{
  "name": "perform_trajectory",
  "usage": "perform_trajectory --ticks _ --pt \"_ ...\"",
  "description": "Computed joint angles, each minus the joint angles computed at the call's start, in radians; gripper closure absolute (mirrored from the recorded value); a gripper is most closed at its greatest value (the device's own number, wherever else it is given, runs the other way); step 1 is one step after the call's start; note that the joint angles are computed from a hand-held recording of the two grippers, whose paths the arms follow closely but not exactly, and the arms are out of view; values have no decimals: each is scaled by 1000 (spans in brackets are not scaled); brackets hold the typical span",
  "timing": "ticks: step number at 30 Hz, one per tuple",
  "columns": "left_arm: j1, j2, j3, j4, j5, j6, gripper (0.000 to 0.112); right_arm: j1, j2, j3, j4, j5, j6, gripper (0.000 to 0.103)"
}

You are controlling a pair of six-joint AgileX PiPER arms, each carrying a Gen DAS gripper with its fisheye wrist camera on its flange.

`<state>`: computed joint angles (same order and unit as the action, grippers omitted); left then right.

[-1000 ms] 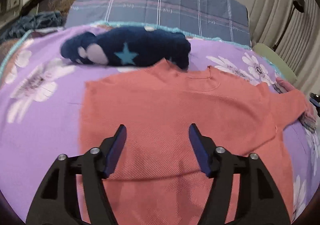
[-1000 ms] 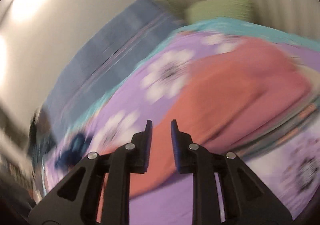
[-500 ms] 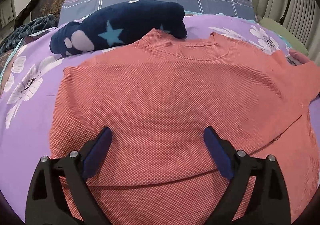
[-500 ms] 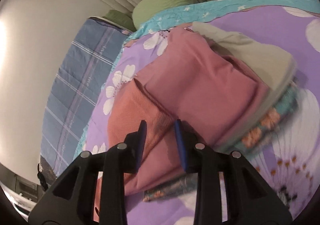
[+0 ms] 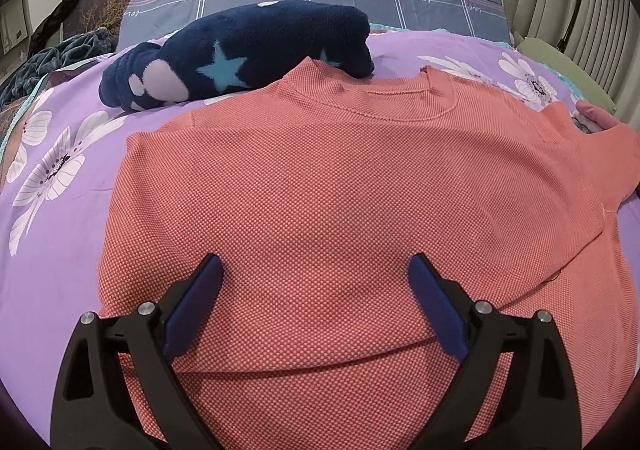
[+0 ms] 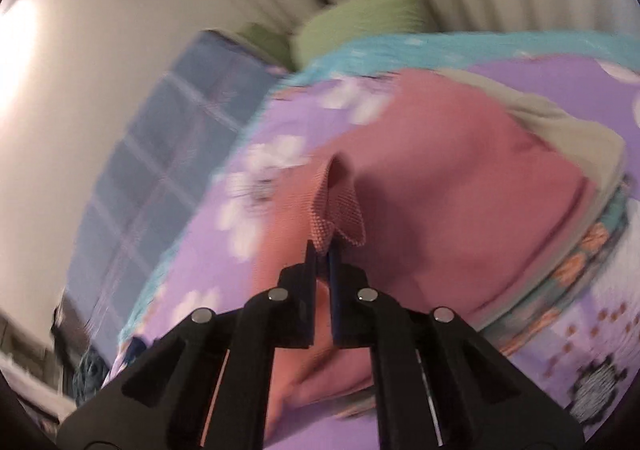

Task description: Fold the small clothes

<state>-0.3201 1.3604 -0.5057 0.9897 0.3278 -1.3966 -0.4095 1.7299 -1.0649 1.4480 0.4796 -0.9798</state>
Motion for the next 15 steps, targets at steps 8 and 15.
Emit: perform_trajectory --ticks 8,15 --pt "15 -14 12 0 -24 2 17 390 -219 110 172 91 -265 98" --pt "89 -46 46 -48 -132 64 18 930 -67 162 257 -107 -501 98"
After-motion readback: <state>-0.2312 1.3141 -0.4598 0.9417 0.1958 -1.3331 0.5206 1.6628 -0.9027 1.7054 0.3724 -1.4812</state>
